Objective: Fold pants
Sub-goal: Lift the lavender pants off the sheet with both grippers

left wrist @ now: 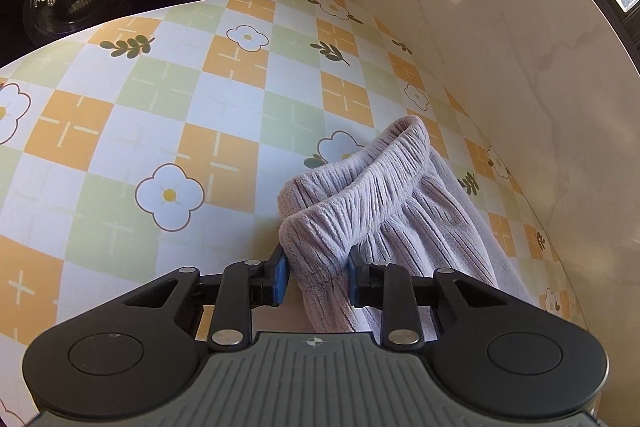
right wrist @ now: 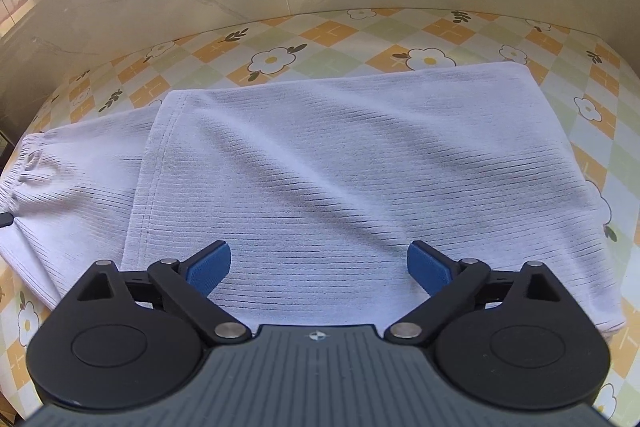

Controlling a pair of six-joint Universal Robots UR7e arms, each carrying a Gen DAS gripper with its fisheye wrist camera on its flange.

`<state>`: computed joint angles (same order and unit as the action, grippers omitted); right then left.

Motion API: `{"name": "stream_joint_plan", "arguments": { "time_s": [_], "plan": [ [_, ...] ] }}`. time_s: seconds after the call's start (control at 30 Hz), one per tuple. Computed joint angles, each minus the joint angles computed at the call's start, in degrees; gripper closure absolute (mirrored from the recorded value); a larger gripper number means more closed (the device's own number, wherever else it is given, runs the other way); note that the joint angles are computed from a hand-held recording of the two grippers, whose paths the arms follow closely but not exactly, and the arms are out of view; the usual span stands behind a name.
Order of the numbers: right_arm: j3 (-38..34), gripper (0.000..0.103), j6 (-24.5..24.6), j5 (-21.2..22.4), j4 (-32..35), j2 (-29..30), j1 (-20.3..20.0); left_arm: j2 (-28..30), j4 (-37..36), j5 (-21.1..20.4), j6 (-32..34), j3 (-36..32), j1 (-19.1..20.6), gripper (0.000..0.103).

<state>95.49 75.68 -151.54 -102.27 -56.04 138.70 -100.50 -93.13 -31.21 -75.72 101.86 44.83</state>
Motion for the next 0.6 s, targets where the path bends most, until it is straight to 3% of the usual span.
{"name": "stream_joint_plan", "arguments": {
  "time_s": [0.2,0.43,0.5,0.6],
  "plan": [
    [-3.3,0.005,-7.6,-0.8,-1.1,3.7,0.0,-2.2,9.4,3.1,-7.5,-2.2,-0.5,0.074],
    [-4.9,0.004,-16.3,3.1,-7.1,7.8,-1.2,-4.6,33.6,6.4,-25.1,-8.0,-2.2,0.075],
    [-6.5,0.0,-17.2,3.1,-4.6,9.6,-1.2,-5.1,39.9,6.4,-29.7,-9.6,-2.9,0.075],
    [-7.3,0.0,-15.3,1.1,-2.0,11.1,-1.0,-5.8,43.6,6.1,-32.1,-10.2,-3.8,0.075]
  ]
}}
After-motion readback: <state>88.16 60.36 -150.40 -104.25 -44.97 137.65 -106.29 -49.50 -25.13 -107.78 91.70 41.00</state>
